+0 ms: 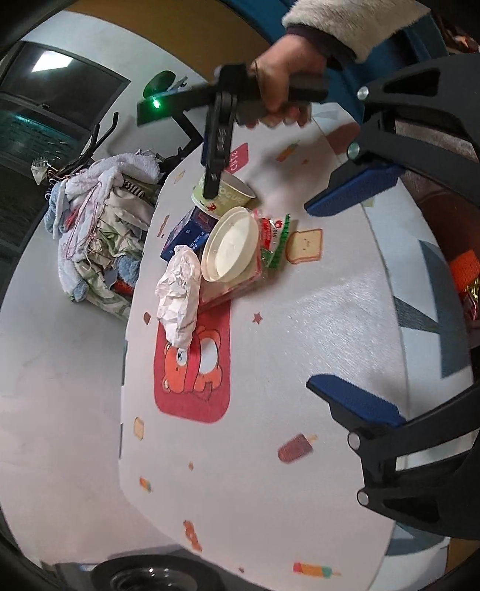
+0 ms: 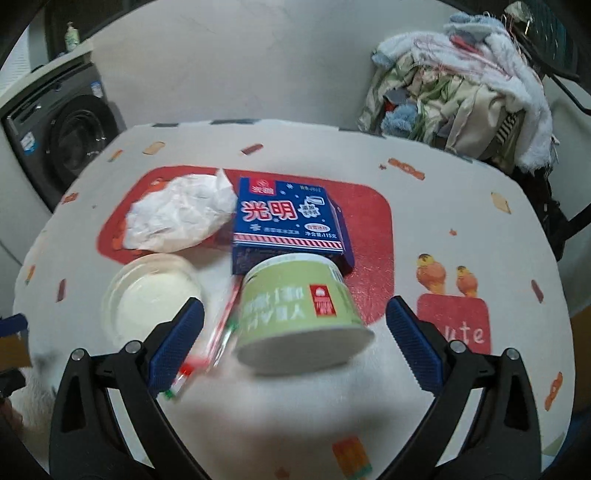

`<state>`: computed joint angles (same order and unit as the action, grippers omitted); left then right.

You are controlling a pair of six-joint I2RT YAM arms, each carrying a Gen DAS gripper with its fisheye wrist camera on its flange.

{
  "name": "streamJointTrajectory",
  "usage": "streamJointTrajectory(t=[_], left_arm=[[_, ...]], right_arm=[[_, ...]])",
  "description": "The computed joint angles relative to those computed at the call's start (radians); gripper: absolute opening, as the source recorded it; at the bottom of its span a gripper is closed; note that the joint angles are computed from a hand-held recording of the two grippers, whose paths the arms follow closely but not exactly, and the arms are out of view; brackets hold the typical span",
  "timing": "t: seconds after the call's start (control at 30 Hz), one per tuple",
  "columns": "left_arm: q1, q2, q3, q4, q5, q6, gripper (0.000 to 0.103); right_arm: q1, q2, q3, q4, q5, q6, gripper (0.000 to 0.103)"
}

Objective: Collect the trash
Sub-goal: 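Grasp the green YEAH paper cup with the right gripper, then grasp the white plastic lid with the left gripper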

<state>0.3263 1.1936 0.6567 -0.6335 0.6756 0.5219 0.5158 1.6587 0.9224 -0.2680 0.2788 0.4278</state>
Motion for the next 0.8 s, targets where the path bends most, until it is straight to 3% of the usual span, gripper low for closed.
streamJointTrajectory(t=[0.13, 0.23, 0.3, 0.6, 0.8], left_arm=[[-0.052, 0.074, 0.033, 0.035, -0.003, -0.058, 0.072], [-0.087, 0.136, 0.066, 0.054, 0.002, -0.112, 0.064], [-0.114, 0.190, 0.098, 0.071, 0.006, -0.163, 0.061], [-0.265, 0.405, 0.260, 0.154, -0.035, -0.381, 0.049], [-0.344, 0.524, 0.340, 0.170, -0.091, -0.484, 0.035]], right_arm=[[-0.036, 0.067, 0.022, 0.001, -0.038, 0.048, 0.096], [-0.075, 0.058, -0.030, 0.064, -0.131, 0.057, 0.085], [-0.076, 0.032, -0.065, 0.097, -0.143, 0.051, 0.084], [-0.024, -0.190, -0.206, 0.164, -0.069, 0.024, 0.084], [0.027, -0.295, -0.264, 0.158, -0.024, 0.025, 0.084]])
